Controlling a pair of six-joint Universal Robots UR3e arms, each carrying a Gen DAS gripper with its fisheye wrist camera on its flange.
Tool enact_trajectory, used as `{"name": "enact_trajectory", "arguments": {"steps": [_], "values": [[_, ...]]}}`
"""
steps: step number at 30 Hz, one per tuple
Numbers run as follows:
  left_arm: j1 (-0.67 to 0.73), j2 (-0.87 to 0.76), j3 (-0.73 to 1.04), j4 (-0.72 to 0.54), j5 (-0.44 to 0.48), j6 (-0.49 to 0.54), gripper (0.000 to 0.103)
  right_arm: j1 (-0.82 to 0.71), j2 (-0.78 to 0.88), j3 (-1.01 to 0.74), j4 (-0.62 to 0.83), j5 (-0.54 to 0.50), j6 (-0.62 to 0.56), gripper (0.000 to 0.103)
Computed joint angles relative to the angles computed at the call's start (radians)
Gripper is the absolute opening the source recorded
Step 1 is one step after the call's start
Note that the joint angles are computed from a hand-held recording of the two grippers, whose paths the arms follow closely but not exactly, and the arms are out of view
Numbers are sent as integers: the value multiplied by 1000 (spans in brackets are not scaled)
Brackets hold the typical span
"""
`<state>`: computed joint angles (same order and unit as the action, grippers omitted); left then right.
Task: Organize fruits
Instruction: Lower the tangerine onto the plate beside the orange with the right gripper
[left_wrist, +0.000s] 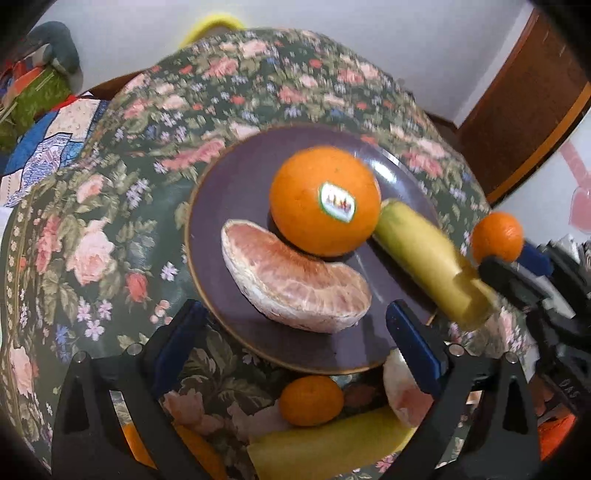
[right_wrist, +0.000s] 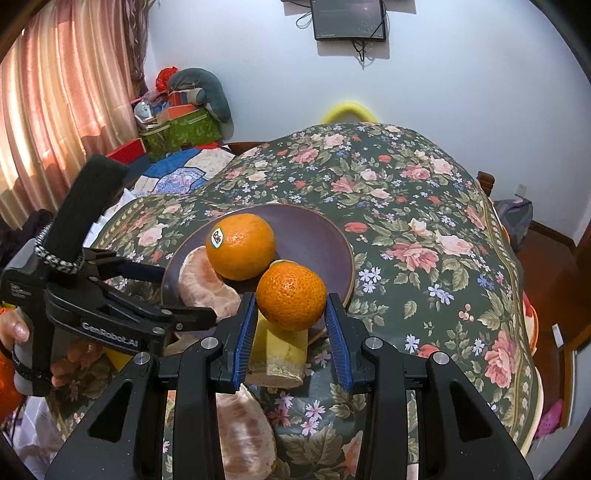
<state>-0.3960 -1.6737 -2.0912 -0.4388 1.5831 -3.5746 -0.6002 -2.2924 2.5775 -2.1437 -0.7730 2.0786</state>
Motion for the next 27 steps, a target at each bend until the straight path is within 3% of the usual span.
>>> {"name": "enact_trajectory", "arguments": {"steps": [3, 13, 21, 24, 27], "values": [[-5, 61, -37, 27, 29, -25, 100, 14, 14, -3, -16, -2, 11, 34], [-76, 250, -135, 56, 264, -84, 100, 131, 111, 5, -197, -42, 112, 34], [-38, 332, -240, 91, 272, -77, 100, 271, 284, -8, -428, -123, 233, 35], [-31, 334, -264, 108, 264, -81, 100, 278, 293, -12, -444, -121, 256, 59], [-33, 337, -283, 119, 263, -91, 100, 269, 262, -6, -429, -113, 253, 61]]}}
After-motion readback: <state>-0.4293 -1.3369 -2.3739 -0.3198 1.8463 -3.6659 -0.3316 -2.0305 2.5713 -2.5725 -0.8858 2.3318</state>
